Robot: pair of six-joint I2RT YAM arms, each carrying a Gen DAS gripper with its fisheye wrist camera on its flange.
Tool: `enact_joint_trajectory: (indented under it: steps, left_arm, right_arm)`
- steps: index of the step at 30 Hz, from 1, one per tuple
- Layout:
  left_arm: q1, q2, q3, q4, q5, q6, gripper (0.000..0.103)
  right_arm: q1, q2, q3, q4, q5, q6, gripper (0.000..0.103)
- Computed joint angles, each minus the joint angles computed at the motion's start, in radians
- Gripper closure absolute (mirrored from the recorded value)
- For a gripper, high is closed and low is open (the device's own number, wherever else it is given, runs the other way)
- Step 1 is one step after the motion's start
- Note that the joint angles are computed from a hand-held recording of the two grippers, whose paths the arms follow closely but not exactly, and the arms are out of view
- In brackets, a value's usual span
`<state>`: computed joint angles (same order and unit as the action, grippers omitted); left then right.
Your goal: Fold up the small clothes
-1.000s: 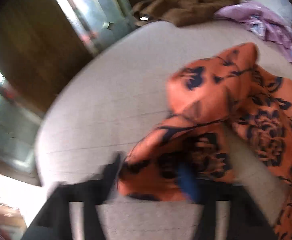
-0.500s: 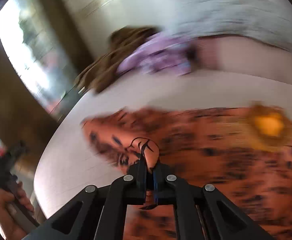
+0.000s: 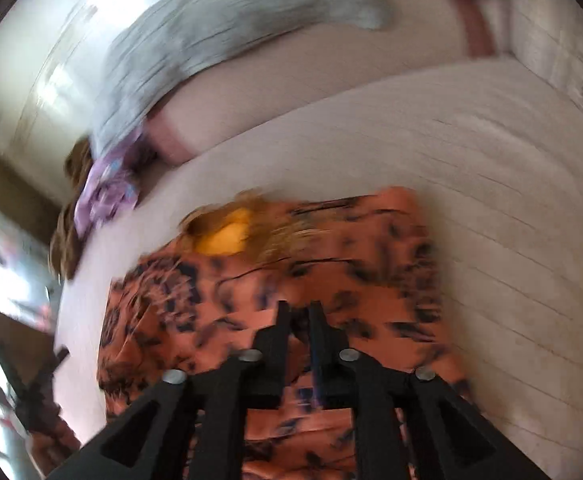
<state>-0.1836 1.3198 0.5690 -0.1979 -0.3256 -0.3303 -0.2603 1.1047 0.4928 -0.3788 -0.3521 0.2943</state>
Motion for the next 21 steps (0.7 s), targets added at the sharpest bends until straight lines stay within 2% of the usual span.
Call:
enact_joint_trajectory:
  steps: [1, 2, 6, 9, 10, 11, 13, 14, 15, 16, 17, 20, 21]
  left_arm:
    - [-0.035, 0.007, -0.002, 0.008, -0.009, -0.007, 0.0]
    - [-0.072, 0.018, -0.003, 0.014, -0.025, -0.012, 0.0]
    - [-0.228, 0.119, 0.009, 0.032, -0.141, -0.034, 0.0]
    - [-0.241, 0.189, 0.029, 0.013, -0.139, -0.044, 0.0]
    - [-0.231, 0.211, 0.034, 0.012, -0.128, -0.044, 0.0]
    - [-0.228, 0.221, 0.035, 0.012, -0.122, -0.047, 0.0]
    - [-0.202, 0.235, 0.033, 0.018, -0.083, -0.04, 0.0]
    - [-0.179, 0.237, 0.034, 0.023, -0.054, -0.033, 0.0]
    - [-0.164, 0.226, 0.028, 0.023, -0.033, -0.029, 0.0]
    - [-0.152, 0.222, 0.028, 0.023, -0.017, -0.025, 0.0]
    - [-0.146, 0.217, 0.025, 0.022, -0.009, -0.023, 0.0]
    - [-0.135, 0.207, 0.026, 0.015, 0.001, -0.006, 0.0]
    - [-0.13, 0.207, 0.026, 0.016, 0.008, 0.004, 0.0]
  right_arm:
    - [-0.092, -0.02, -0.029, 0.011, -0.049, -0.012, 0.051]
    - [-0.159, -0.036, -0.068, 0.036, -0.104, -0.012, 0.028]
    - [-0.331, -0.042, -0.133, 0.027, -0.372, -0.123, 0.027]
    - [-0.282, -0.025, -0.195, 0.131, -0.511, -0.039, 0.027]
    - [-0.224, -0.009, -0.212, 0.192, -0.498, 0.03, 0.027]
    - [-0.166, 0.004, -0.226, 0.246, -0.452, 0.096, 0.029]
    - [-0.008, 0.064, -0.228, 0.354, -0.265, 0.234, 0.041]
    - [0.025, 0.108, -0.218, 0.388, -0.222, 0.256, 0.065]
    - [0.071, 0.163, -0.183, 0.399, -0.185, 0.269, 0.081]
    - [0.11, 0.185, -0.134, 0.36, -0.157, 0.263, 0.085]
    - [0.148, 0.159, -0.094, 0.309, -0.105, 0.249, 0.096]
    - [0.207, -0.039, -0.005, 0.151, 0.077, 0.158, 0.096]
    - [0.176, -0.142, 0.007, 0.111, 0.067, 0.141, 0.096]
